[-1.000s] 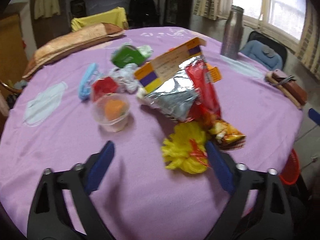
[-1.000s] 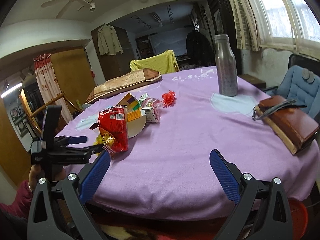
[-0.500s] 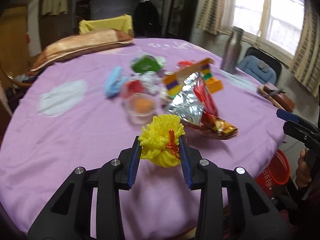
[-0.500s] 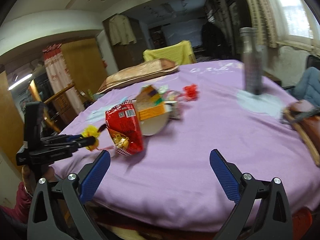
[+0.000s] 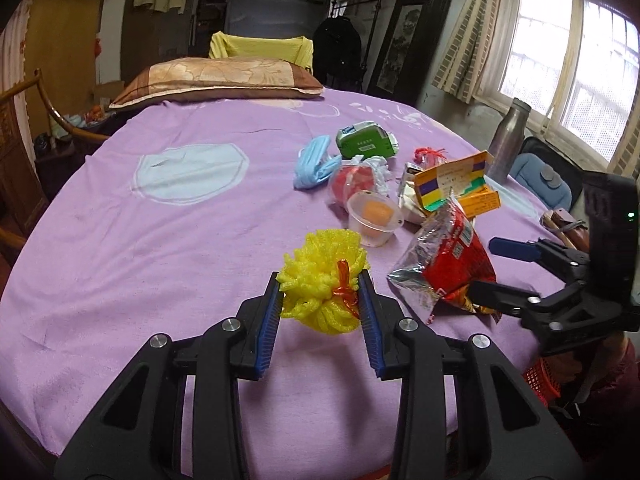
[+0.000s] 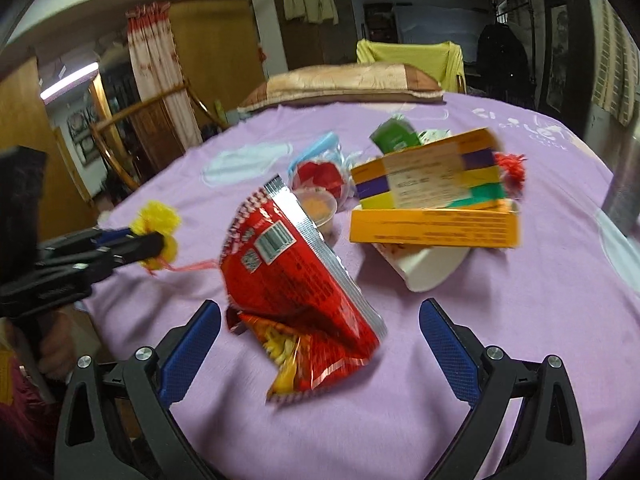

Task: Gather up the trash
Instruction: 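Grasp the red snack bag with the right gripper while the left gripper holds the yellow wrapper, then drop the red snack bag and yellow wrapper into the red basket with both grippers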

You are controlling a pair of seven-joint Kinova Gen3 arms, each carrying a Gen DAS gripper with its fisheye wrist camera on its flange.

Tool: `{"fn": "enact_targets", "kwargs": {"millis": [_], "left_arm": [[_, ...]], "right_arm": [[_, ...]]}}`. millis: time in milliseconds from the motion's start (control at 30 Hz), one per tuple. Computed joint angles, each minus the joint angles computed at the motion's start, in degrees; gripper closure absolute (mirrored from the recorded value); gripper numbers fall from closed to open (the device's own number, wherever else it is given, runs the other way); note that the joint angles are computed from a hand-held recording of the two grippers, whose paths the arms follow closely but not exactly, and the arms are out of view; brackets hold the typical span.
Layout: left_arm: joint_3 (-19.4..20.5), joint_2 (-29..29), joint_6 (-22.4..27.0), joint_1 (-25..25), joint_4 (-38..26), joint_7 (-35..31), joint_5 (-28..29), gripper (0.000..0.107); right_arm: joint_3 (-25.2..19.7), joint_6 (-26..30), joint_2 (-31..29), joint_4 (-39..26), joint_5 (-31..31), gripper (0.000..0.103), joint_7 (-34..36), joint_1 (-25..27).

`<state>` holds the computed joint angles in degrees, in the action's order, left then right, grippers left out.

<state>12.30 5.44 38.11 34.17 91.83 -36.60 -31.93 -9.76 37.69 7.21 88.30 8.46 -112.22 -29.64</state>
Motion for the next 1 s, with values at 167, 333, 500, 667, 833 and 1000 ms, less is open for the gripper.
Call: {"fn": "enact_targets", "kwargs": {"millis": [167, 333, 500, 667, 833, 1000], "left_arm": [[-0.06, -0.21, 0.17, -0.37, 0.18, -0.57, 0.82, 0.07], [0.73, -0.27, 0.58, 0.66, -0.74, -0.43, -0.68, 0.07], [1.85, 1.43, 1.3, 2.98, -4.55, -2.37, -1.01, 0.07], [2.31, 5.21, 1.79, 6.91, -10.71, -8.13, 0.76, 0.07], [3.53, 10.86, 2.73, 10.37, -19.0, -17.12, 5.64, 0.07], [4.79, 16.91, 4.01, 13.82, -27.4, -25.51, 9.7, 0.07]], "right_arm": [[-1.68, -1.09, 0.87, 0.12, -4.45, 0.058, 3.2, 2.12], [-0.27, -9.8, -8.57, 8.78, -5.22, 0.061, 2.43, 2.81], [-4.48, -10.15, -19.18, 14.45, 0.53, 0.06, -4.88, 9.18], [-5.61, -6.13, -30.85, 19.76, 1.43, 0.059, -8.88, 16.62], [-4.06, 1.92, -42.69, 23.78, 0.25, 0.059, -8.54, 23.93], [-0.97, 11.19, -50.72, 27.79, -1.05, 0.058, -6.74, 30.59]]}}
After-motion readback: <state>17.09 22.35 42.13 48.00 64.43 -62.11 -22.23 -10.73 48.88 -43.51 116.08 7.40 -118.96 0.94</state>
